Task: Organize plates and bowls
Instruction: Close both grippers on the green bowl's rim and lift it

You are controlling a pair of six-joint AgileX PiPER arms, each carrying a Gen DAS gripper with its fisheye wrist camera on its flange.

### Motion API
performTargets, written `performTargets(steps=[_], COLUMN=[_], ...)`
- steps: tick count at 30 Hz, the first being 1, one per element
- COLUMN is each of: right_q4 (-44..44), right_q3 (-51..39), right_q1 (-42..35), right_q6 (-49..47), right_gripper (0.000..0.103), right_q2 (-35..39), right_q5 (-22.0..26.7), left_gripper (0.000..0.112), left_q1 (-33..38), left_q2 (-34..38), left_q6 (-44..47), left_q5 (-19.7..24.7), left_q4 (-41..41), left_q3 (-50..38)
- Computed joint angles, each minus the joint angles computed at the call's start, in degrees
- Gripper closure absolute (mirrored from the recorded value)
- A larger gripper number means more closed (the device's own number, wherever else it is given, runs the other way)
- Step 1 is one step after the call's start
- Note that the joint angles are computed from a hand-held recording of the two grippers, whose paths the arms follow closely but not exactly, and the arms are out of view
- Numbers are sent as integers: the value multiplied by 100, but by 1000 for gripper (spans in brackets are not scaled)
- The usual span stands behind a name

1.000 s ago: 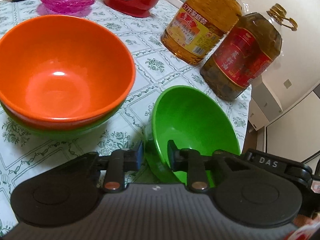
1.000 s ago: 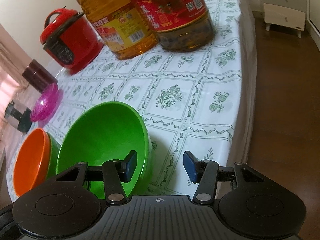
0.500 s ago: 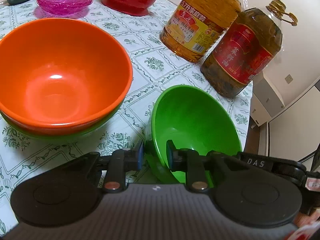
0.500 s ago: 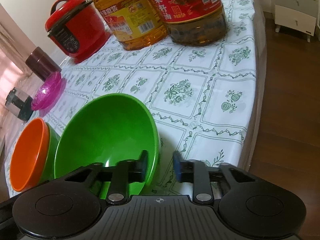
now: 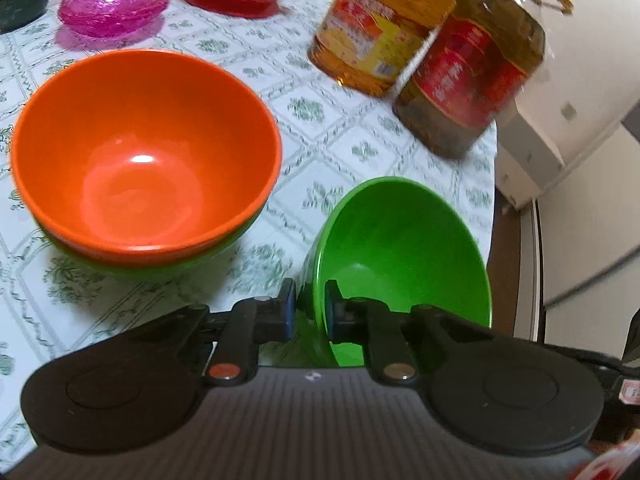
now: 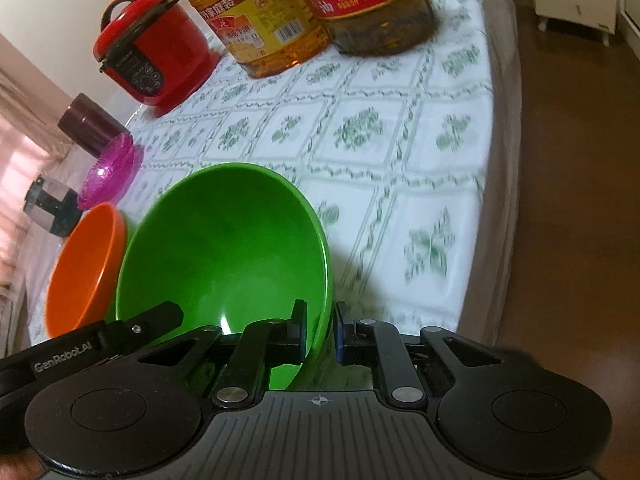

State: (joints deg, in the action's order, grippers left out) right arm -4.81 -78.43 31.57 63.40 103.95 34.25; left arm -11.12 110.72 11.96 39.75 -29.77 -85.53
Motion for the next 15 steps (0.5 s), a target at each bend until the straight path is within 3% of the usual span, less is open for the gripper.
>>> performTargets(steps=[7,15], right_q4=[-257,-281], right_q3=[198,-116], right_q1=[591,1140], right_q6=[898,1194], right_gripper=[89,89], right_q2=[-362,-235], right_q5=[182,334], left_gripper=[104,104], left_q1=[596,1315], left_q2=[-358,-649], left_q6=[983,1648], left_q5=[712,1363], left_q4=[-385,-470], left_q3=[426,693])
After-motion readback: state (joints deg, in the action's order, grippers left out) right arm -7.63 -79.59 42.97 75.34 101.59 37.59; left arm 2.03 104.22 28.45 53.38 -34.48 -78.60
